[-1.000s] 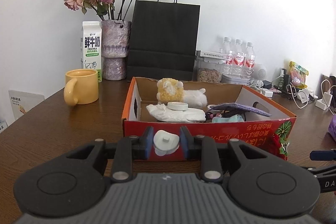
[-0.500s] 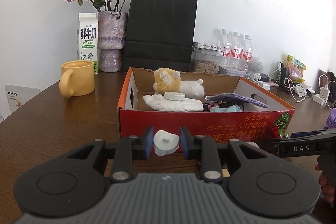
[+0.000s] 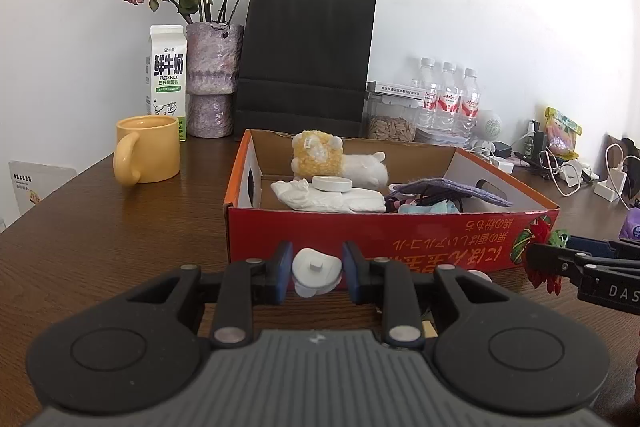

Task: Organize objects
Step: 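Grasp the small white plastic piece with the left gripper while the right gripper grasps the red flower ornament, then carry the white piece and flower ornament into the red box and open both grippers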

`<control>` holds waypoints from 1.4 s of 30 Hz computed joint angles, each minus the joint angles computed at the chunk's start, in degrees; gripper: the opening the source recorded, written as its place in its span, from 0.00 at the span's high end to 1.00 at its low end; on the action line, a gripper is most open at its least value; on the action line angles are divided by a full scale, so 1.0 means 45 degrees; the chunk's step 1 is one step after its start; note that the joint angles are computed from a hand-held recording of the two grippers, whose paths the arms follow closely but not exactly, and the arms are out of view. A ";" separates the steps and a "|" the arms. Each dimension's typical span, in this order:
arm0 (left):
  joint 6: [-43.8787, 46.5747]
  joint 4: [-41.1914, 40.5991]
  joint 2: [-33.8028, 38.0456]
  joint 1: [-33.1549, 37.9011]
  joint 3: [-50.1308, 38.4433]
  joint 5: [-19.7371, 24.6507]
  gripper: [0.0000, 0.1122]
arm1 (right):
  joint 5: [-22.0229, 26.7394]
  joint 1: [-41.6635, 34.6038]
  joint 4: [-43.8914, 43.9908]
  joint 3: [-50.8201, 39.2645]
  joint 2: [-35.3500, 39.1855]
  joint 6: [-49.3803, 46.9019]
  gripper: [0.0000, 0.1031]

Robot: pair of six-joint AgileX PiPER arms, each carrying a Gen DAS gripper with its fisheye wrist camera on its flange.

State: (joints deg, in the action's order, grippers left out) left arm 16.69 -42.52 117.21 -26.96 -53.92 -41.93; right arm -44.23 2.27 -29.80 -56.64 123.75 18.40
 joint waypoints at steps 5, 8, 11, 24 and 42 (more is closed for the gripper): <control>0.0075 -0.0263 -0.0012 -0.0083 0.0057 -0.0117 0.75 | -0.0835 -0.0042 0.0121 0.0550 -0.0168 -0.0399 0.51; 0.0120 -0.0388 -0.0028 -0.0135 0.0094 -0.0176 0.75 | -0.1033 -0.0041 0.0140 0.0673 -0.0194 -0.0497 0.51; 0.0158 -0.0438 -0.0025 -0.0168 0.0099 -0.0237 0.75 | -0.1141 -0.0024 0.0209 0.0749 -0.0213 -0.0596 0.51; 0.1203 -0.1415 -0.0431 -0.0571 -0.0724 -0.0176 0.75 | -0.1614 0.0231 -0.0042 0.0424 -0.0697 -0.0457 0.51; 0.3572 -0.2843 0.0633 -0.0031 -0.4219 0.1267 0.75 | 0.1018 0.1208 -0.0086 -0.3510 0.0265 0.0993 0.51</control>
